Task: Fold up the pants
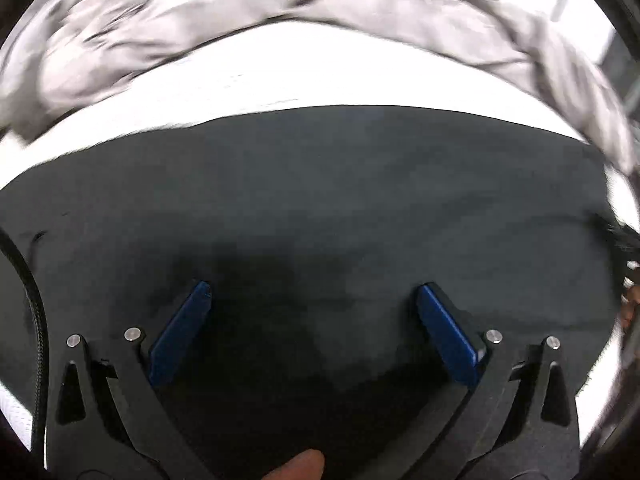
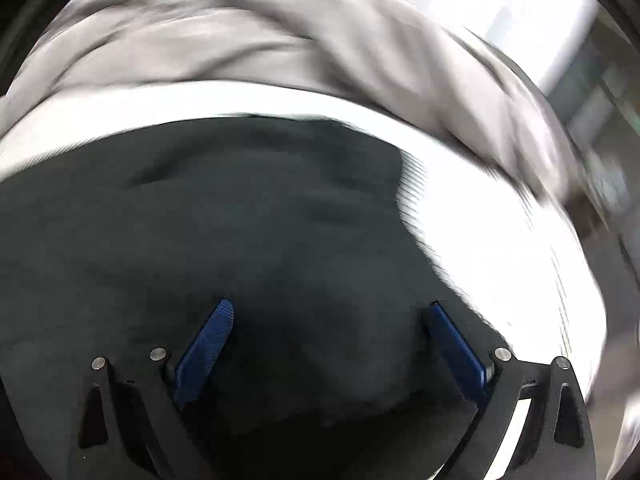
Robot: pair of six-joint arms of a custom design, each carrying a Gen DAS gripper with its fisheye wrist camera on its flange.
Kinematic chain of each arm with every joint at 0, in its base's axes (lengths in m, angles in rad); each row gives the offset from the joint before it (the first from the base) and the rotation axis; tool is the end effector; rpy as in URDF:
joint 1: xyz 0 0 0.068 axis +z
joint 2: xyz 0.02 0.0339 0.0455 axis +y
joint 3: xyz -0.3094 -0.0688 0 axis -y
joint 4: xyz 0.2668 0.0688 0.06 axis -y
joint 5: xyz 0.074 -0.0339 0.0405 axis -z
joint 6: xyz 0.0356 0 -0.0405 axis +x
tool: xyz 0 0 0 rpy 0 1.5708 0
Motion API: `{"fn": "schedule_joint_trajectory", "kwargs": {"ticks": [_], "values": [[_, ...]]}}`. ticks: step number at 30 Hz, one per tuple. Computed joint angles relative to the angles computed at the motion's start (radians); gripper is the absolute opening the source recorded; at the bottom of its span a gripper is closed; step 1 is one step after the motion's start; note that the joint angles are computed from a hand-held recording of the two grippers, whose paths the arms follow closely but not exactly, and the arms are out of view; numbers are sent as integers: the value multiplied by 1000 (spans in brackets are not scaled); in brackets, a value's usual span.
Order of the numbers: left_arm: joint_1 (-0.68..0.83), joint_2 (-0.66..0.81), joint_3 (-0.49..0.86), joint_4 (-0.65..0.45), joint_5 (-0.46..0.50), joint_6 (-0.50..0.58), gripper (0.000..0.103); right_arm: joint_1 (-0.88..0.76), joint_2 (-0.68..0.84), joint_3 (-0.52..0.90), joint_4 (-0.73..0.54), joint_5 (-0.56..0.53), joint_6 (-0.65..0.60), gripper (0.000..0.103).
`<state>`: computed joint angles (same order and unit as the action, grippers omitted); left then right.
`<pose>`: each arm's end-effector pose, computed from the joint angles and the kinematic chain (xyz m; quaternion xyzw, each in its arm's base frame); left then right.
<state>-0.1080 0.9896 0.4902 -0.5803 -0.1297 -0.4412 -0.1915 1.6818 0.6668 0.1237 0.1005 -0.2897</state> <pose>0.1642 -0.0132 0.2006 -0.1761 0.9520 -0.0053 0.2505 0.3083 -0.0634 0.1409 -0.0295 0.9413 -0.1253 0.3120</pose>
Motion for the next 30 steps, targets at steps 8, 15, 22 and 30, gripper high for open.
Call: {"fn": "schedule_joint_trajectory", "kwargs": {"ticks": [8,15,22,30], "values": [[-82,-70,79,-100,-7,-21,102,36,-94,-65,58,26,-46,98],[-261,172,144,23,-108,-55,102,271,-170,-74,-62,-157,25,98],[-42,107,77,41,3,84,103,358,6,17,-92,-157,18,99],[291,45,82,-7,73,143,102,170,62,110,-72,-22,158,97]]}}
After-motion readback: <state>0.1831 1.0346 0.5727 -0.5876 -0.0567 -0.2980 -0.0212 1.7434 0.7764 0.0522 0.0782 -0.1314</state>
